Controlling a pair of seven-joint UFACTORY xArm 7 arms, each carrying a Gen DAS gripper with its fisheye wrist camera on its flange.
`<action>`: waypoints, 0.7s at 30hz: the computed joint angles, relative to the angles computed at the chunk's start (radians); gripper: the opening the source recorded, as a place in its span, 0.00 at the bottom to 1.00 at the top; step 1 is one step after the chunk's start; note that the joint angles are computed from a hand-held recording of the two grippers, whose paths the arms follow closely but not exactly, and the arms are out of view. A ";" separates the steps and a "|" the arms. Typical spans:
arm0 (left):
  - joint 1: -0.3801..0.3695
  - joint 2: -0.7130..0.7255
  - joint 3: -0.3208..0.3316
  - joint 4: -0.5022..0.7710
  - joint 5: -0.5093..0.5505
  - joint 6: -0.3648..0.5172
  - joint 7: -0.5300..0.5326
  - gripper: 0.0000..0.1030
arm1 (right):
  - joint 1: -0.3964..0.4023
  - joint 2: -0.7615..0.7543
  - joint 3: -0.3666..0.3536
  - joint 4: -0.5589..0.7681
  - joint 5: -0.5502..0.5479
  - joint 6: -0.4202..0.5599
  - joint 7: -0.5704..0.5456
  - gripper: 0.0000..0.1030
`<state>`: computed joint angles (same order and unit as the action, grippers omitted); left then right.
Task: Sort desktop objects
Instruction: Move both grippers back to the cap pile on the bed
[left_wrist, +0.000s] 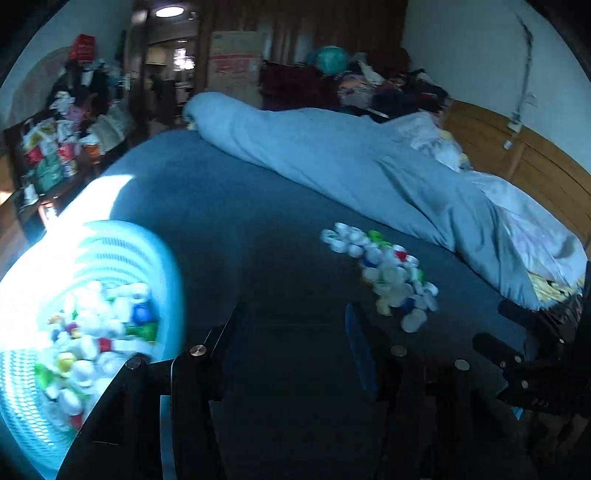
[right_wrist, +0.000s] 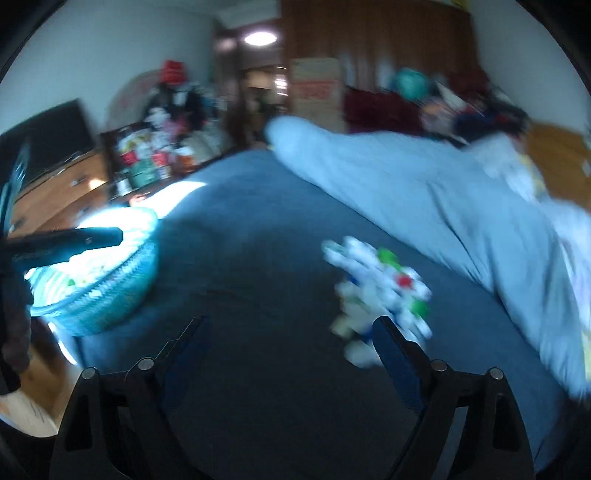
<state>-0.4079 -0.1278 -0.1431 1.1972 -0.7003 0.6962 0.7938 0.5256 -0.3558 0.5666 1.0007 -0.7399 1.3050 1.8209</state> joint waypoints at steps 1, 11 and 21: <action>-0.020 0.013 -0.013 -0.011 -0.025 0.000 0.033 0.45 | 0.011 -0.057 -0.015 -0.057 0.043 0.002 0.031 0.89; -0.129 0.283 -0.165 0.039 -0.088 -0.098 0.104 0.45 | 0.040 -0.454 -0.089 -0.486 0.327 -0.170 0.078 0.89; -0.143 0.380 -0.218 0.092 -0.043 -0.112 0.090 0.44 | -0.012 -0.615 -0.071 -0.655 0.451 -0.355 0.001 0.73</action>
<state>-0.5514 0.2517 -0.3612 1.2894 -0.7431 0.5839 0.8836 0.5135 -0.9703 0.4958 0.3458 -0.2886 0.9504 1.8219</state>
